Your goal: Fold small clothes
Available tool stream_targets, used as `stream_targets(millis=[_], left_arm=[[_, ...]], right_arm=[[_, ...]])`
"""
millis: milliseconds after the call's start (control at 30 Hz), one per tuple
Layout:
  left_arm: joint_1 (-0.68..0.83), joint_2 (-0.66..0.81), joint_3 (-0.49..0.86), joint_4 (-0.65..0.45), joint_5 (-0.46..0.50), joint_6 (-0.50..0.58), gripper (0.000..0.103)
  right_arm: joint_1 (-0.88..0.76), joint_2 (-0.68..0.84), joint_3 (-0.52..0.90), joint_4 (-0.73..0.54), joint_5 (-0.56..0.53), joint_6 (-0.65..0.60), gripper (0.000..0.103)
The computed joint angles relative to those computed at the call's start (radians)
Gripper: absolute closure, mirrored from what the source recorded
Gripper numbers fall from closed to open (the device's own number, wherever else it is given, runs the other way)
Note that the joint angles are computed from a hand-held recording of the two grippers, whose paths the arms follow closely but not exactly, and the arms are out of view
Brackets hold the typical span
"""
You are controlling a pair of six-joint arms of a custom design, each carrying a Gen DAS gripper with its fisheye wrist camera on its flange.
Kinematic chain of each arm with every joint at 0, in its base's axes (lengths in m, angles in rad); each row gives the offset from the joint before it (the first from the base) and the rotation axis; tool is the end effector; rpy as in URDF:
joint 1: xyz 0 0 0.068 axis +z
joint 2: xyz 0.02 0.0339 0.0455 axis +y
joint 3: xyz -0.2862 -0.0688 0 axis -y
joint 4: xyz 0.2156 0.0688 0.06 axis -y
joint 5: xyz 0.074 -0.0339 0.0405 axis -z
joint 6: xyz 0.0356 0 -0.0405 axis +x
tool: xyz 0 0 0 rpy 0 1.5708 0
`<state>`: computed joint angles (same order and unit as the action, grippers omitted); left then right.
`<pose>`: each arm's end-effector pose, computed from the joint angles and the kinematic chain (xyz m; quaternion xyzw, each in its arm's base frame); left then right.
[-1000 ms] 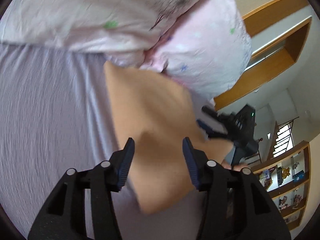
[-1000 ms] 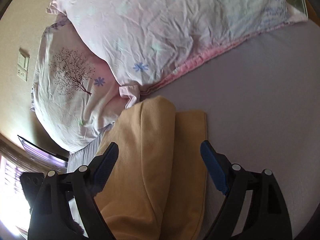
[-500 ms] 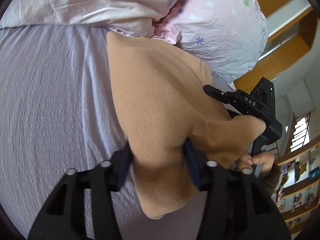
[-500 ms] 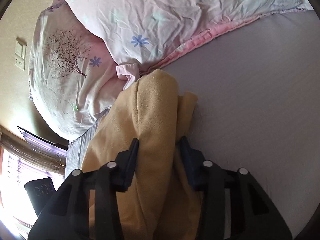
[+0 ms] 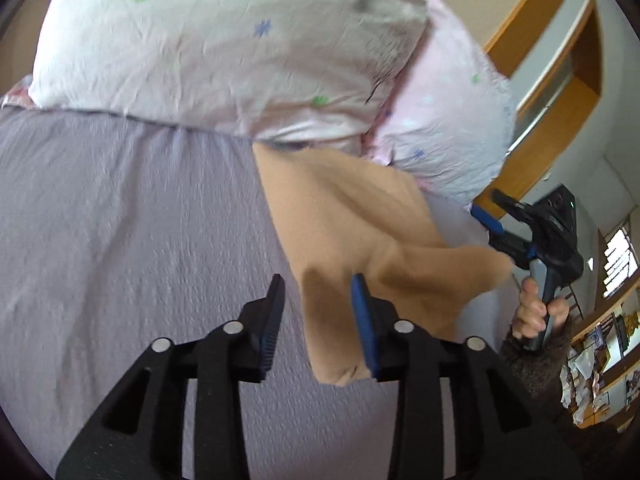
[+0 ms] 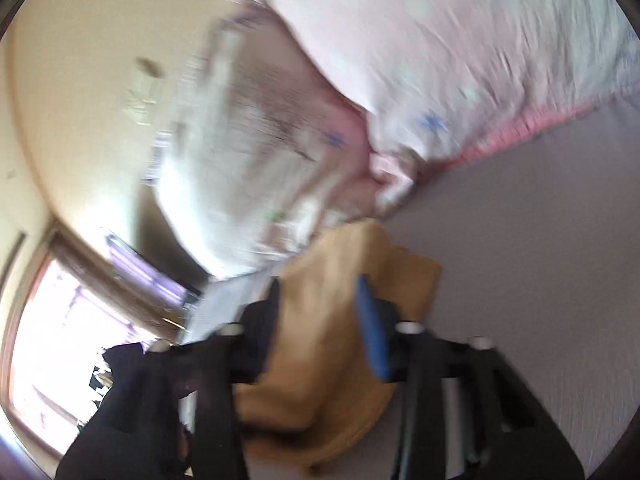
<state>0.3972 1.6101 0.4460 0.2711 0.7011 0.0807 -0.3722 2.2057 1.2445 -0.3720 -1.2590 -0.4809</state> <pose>0.2257 0.0698 0.1464 -0.0268 0.8927 -0.2408 0.3800 0.3685 -0.1075 0.1190 -0.1133 0.7976 0.4926 0.3291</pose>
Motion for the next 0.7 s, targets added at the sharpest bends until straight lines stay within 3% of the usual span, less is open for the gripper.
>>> stream_targets(millis=[100,133,233,267,333,367,400,500,600,700], left_arm=[[0.063,-0.055,-0.006,-0.046,0.105,0.059,0.056],[0.061,-0.064,-0.005,-0.051,0.117,0.057,0.056],[0.022,-0.075,-0.017,-0.027,0.117,0.022,0.056],[0.003,-0.072,-0.018,-0.024,0.113,0.008,0.055],[-0.002,-0.082,-0.023,-0.043,0.113,0.019,0.055],[0.001,-0.098,-0.029,-0.059,0.113,0.029,0.055],[0.008,-0.114,-0.035,-0.078,0.117,0.041,0.054],[0.051,-0.125,-0.034,-0.129,0.147,0.102,0.052],[0.067,-0.096,-0.002,-0.196,0.165,0.173,0.052],[0.033,-0.095,0.013,-0.239,0.154,0.21,0.052]], right_arm=[[-0.049,-0.056,-0.068,-0.285,0.014,-0.42,0.019],[-0.043,-0.086,-0.124,-0.264,0.05,-0.457,0.019],[0.035,-0.153,-0.272,0.003,0.183,-0.304,0.02],[0.06,-0.15,-0.273,0.024,0.205,-0.275,0.023],[0.104,-0.129,-0.279,0.059,0.244,-0.259,0.048],[0.116,-0.131,-0.295,0.064,0.275,-0.271,0.084],[0.123,-0.124,-0.292,0.033,0.296,-0.294,0.098],[0.057,-0.083,-0.29,-0.08,0.271,-0.43,0.098],[0.033,-0.044,-0.288,-0.041,0.35,-0.381,0.098],[0.011,-0.014,-0.231,-0.153,0.335,-0.417,0.093]])
